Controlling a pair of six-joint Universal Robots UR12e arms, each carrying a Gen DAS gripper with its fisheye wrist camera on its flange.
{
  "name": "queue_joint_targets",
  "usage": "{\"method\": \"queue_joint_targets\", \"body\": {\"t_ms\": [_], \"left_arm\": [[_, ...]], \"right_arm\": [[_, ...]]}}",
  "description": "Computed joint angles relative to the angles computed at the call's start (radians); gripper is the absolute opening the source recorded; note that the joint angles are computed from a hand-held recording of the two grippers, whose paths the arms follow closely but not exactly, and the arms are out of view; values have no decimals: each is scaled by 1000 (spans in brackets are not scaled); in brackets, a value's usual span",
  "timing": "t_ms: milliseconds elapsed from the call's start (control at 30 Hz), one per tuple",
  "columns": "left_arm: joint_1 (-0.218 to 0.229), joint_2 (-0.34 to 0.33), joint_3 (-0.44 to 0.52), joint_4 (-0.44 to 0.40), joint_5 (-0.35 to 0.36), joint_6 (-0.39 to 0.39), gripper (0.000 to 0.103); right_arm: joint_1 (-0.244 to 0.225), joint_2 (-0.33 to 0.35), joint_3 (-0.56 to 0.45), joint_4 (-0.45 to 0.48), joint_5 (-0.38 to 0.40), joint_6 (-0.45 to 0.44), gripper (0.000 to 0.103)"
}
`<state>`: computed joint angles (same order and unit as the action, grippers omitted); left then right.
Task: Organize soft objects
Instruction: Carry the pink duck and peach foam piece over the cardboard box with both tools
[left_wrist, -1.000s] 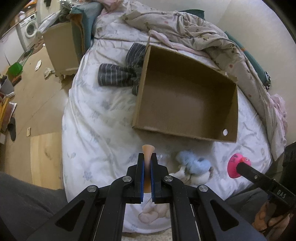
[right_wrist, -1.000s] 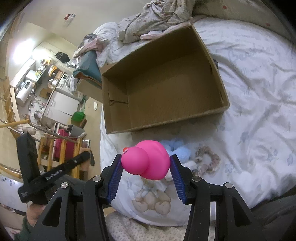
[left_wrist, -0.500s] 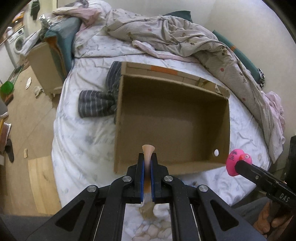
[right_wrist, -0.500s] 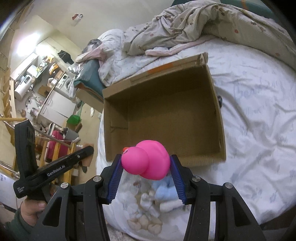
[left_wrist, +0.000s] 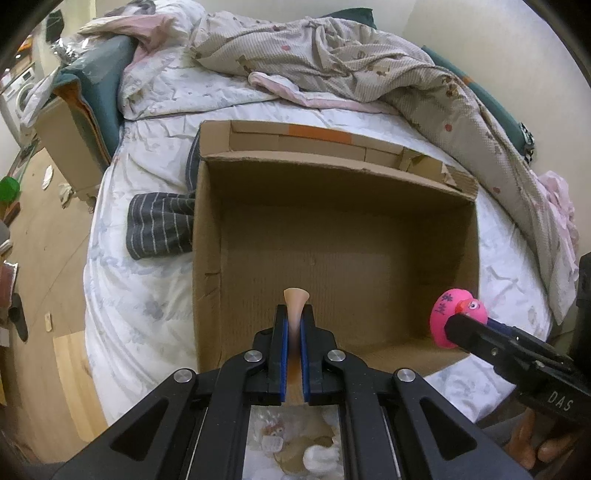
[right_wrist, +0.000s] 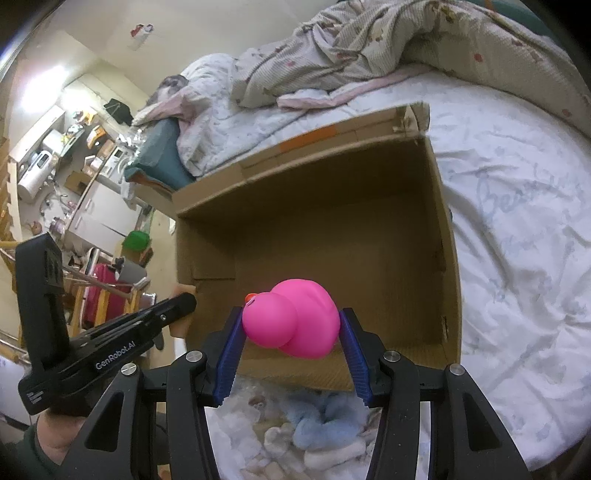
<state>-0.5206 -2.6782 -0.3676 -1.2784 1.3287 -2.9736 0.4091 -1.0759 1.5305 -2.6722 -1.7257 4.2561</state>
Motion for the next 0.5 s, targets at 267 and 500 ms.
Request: {"method": "queue_joint_targets", "body": {"t_ms": [267, 500], "left_arm": [[-7, -49, 55, -45, 27, 5, 5], [-14, -34, 1, -12, 44, 31, 6]], "right_arm": [[-8, 23, 3, 25, 26, 6, 54], [-16, 42, -5, 69, 58, 17, 54]]}}
